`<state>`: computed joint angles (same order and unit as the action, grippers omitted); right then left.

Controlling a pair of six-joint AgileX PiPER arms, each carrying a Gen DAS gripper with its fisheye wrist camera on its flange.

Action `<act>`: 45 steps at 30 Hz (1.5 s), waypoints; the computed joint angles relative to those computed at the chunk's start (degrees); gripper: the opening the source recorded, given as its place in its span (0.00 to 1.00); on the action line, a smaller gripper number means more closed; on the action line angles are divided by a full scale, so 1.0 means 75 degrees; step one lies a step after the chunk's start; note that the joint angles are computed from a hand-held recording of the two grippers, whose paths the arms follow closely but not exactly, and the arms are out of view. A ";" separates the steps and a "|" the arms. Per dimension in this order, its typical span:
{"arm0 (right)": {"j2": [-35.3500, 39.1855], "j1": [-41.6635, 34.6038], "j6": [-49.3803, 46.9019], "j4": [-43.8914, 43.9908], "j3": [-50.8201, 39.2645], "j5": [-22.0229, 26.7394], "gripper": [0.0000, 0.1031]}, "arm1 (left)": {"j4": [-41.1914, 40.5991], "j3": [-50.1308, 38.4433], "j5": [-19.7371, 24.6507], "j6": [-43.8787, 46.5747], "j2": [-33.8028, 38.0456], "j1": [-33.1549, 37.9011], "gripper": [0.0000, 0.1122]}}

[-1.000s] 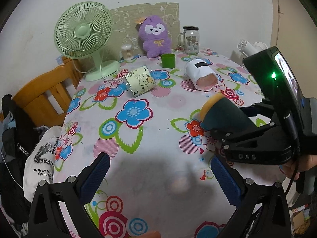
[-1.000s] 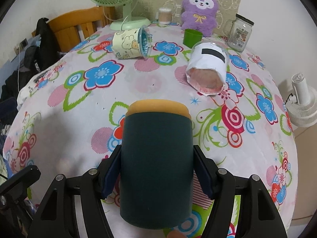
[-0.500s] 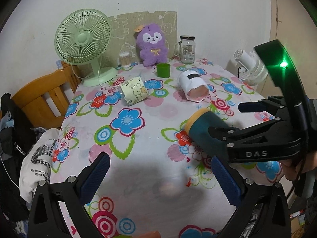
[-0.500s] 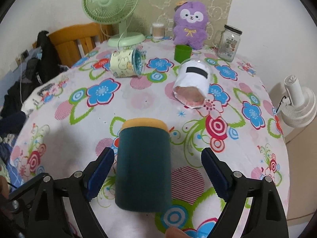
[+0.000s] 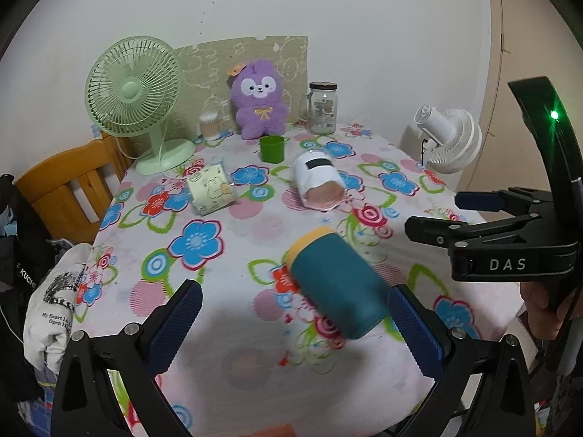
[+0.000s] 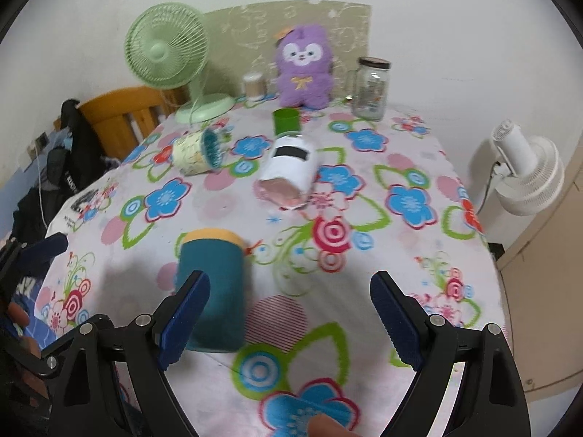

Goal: Flip cup upside down
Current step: 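Open the right gripper to release the teal cup while the left gripper grasps it, then rotate the held teal cup with the left gripper so its rim faces down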

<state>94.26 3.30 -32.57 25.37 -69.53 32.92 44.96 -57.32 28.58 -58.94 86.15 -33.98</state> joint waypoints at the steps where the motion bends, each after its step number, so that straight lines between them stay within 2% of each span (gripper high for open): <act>1: -0.0016 -0.0127 -0.0093 0.0094 0.0017 0.0018 0.89 | 0.0136 -0.0087 0.0075 -0.0195 0.0072 -0.0100 0.92; 6: -0.0012 -0.0792 -0.0750 0.0700 0.0086 0.0126 0.89 | 0.0527 -0.0439 0.0272 -0.1124 0.0451 -0.0364 0.92; 14: 0.0230 -0.1535 -0.1518 0.1348 0.0192 0.0240 0.89 | 0.1984 -0.0439 0.0414 -0.3740 0.1082 -0.0853 0.92; 16: 0.0344 -0.1663 -0.1662 0.1434 0.0150 0.0281 0.89 | 0.2096 -0.0431 0.0322 -0.4041 0.1217 -0.0870 0.92; 19: 0.0484 -0.1856 -0.1898 0.1646 0.0094 0.0338 0.89 | 0.2220 -0.0552 0.0349 -0.4288 0.1492 -0.0922 0.92; 26: 0.0810 -0.2131 -0.2140 0.1855 0.0045 0.0387 0.89 | 0.2278 -0.1270 0.0954 -0.4343 0.2489 -0.1194 0.92; 35: 0.1028 -0.2134 -0.2212 0.1867 -0.0018 0.0392 0.89 | 0.1835 -0.1661 0.0968 -0.4195 0.3168 -0.0972 0.90; 38: 0.1084 -0.2124 -0.2192 0.1869 -0.0069 0.0415 0.89 | 0.2058 -0.1627 0.1032 -0.4443 0.3275 -0.0959 0.83; 40: 0.1113 -0.2109 -0.2159 0.1850 -0.0085 0.0416 0.89 | 0.1861 -0.1614 0.0820 -0.4273 0.3291 -0.0864 0.68; 45: 0.1126 -0.2063 -0.2155 0.1827 -0.0081 0.0414 0.89 | 0.1829 -0.1592 0.0849 -0.4169 0.3236 -0.0849 0.66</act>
